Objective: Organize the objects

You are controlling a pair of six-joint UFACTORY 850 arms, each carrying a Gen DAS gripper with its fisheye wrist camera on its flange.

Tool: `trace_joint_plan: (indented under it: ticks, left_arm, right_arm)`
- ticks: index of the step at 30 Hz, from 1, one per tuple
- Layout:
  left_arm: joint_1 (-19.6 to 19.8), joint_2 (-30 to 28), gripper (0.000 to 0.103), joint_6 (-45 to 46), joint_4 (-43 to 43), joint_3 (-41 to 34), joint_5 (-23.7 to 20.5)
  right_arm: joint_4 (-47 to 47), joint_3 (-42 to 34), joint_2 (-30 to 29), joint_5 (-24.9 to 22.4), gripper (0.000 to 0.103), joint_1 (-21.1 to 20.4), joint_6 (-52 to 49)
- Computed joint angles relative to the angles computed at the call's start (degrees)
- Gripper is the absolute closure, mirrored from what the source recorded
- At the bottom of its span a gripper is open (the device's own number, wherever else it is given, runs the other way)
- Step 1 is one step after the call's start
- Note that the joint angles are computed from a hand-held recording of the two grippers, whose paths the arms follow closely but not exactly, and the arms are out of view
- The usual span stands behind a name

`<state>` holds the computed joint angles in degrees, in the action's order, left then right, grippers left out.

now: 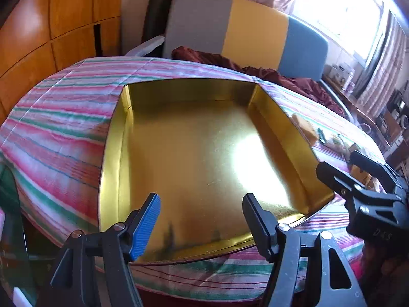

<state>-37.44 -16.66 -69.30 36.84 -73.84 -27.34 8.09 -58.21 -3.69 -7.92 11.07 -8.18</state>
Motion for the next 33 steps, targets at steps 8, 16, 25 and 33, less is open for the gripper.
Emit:
trace_joint_plan:
  ticks: [8, 16, 25, 33]
  left_arm:
    - [-0.55, -2.52, 0.029, 11.38, -5.96, -4.31, 1.52]
    - [-0.87, -6.92, 0.030, 25.41, -18.26, -10.72, 0.63]
    - [-0.92, -12.59, 0.030, 49.89, -39.38, -20.29, 1.71]
    - [-2.75, -27.86, 0.029, 49.59, -31.64, -43.86, -9.65]
  right_arm:
    - [-2.63, -0.90, 0.36, -0.22, 0.000, -4.32, 2.81]
    - [-8.81, -2.55, 0.13, -1.70, 0.000, -11.31, 6.23]
    - [7.99, -7.10, -3.38, -2.45, 0.000, -23.70, -9.14]
    - [35.74, -9.81, -6.74, -9.52, 0.000, -31.13, -22.97]
